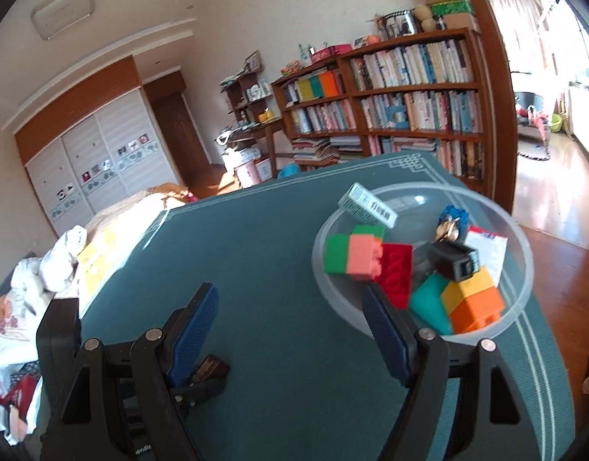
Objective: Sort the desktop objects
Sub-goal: 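Grasp the white ointment box with the right tool while the left tool holds the bottle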
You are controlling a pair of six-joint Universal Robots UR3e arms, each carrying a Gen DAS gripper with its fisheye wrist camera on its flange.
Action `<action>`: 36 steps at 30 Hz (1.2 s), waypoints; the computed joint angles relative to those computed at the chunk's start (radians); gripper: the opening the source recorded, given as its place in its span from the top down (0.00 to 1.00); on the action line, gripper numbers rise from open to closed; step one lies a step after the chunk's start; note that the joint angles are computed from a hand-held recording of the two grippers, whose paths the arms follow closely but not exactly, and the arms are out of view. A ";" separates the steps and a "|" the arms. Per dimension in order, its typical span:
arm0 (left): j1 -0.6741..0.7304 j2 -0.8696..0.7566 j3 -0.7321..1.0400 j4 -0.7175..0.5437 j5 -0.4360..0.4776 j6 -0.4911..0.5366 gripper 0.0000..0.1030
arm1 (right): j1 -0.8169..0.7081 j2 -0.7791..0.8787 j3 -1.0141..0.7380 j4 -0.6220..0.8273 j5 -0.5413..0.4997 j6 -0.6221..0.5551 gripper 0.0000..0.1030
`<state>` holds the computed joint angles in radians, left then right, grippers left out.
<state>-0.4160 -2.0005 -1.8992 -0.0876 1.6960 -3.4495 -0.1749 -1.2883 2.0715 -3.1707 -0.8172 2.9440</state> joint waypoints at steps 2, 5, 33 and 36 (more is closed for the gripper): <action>0.008 0.003 -0.014 0.015 -0.013 -0.001 0.79 | -0.019 -0.056 0.040 0.145 0.066 -0.132 0.22; 0.010 0.004 -0.023 0.025 -0.018 0.000 0.79 | -0.066 -0.196 0.133 0.426 0.162 -0.405 0.22; -0.007 0.008 -0.017 0.004 0.020 0.010 0.79 | 0.034 -0.420 0.298 0.720 -0.038 -0.841 0.40; -0.002 0.011 -0.011 -0.006 0.007 0.007 0.79 | -0.014 -0.443 0.295 0.760 -0.004 -0.840 0.40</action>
